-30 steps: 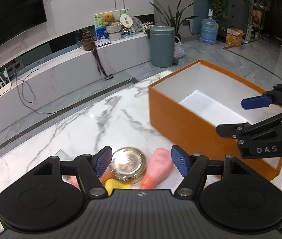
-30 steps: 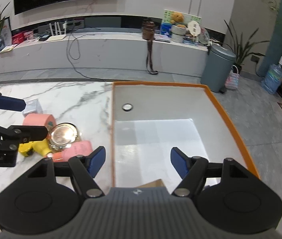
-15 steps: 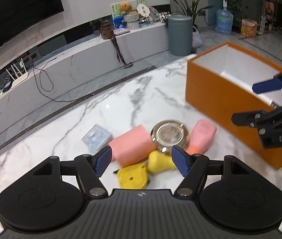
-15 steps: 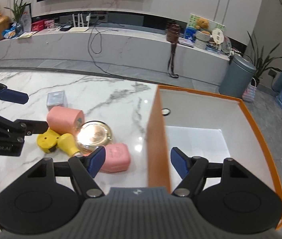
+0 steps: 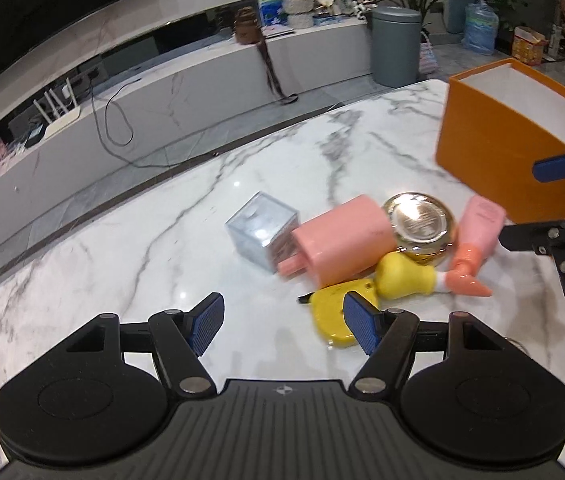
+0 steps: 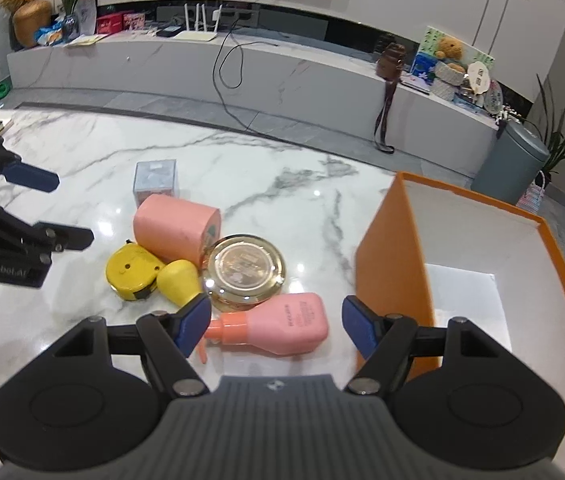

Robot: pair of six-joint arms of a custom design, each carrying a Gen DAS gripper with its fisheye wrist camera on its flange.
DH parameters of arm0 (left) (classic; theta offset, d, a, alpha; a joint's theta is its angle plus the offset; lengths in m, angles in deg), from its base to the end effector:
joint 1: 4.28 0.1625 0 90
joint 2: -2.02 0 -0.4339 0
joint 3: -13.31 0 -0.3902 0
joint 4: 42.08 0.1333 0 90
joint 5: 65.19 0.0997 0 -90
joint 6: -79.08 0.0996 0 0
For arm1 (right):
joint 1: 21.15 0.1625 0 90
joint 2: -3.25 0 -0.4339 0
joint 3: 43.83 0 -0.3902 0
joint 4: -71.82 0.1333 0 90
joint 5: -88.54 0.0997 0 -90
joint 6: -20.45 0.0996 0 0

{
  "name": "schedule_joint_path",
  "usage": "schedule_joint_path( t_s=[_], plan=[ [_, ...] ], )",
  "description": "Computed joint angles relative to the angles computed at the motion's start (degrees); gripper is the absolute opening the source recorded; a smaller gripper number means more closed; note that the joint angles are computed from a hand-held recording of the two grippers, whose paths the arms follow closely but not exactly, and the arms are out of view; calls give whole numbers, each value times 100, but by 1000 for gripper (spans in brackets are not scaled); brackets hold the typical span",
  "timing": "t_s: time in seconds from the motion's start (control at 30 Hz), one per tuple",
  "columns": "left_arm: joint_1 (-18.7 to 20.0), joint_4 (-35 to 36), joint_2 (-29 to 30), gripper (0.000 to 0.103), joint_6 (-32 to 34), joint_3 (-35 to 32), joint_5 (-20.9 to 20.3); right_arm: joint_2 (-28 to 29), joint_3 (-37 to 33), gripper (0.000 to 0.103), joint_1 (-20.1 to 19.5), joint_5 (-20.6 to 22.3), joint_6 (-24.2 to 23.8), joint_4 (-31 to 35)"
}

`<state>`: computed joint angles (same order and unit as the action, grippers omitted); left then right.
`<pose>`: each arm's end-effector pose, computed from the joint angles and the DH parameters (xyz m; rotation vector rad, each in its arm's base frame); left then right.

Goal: Organize rigid objects
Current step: 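Move left tool to the yellow tape measure while right tool approaches the gold compact, then grasp the yellow tape measure with left tool while right tool grasps the gold compact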

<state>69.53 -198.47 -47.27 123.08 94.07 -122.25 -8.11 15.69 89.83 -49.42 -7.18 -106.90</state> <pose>-0.0278 -0.7681 0.2762 1.0064 2.1799 -0.5601 0.3435 -0.7302 -0.0286 0.5679 -2.1237 0.7442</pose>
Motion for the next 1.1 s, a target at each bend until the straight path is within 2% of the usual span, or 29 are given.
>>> schedule_joint_path(
  t_s=[0.3,0.47,0.63,0.77,0.8,1.1],
  plan=[
    [111,243,143,80,-89,-260,72,376,-692,72,-95,203,153,650],
    [95,510,144,80,-198,-226,-166,642,-1167,72,-153,90,251,828],
    [69,593,228,80,-84,-177,-157,703,-1389,72,-245,119,574,1017],
    [84,669,334,80,-70,-245,-97,751,-1574,74,-343,299,843,1358],
    [92,674,361,80,-66,-265,-81,796,-1639,78,-359,339,802,1347],
    [156,808,518,82,-46,-449,-226,1168,-2387,78,-435,511,876,1958]
  ],
)
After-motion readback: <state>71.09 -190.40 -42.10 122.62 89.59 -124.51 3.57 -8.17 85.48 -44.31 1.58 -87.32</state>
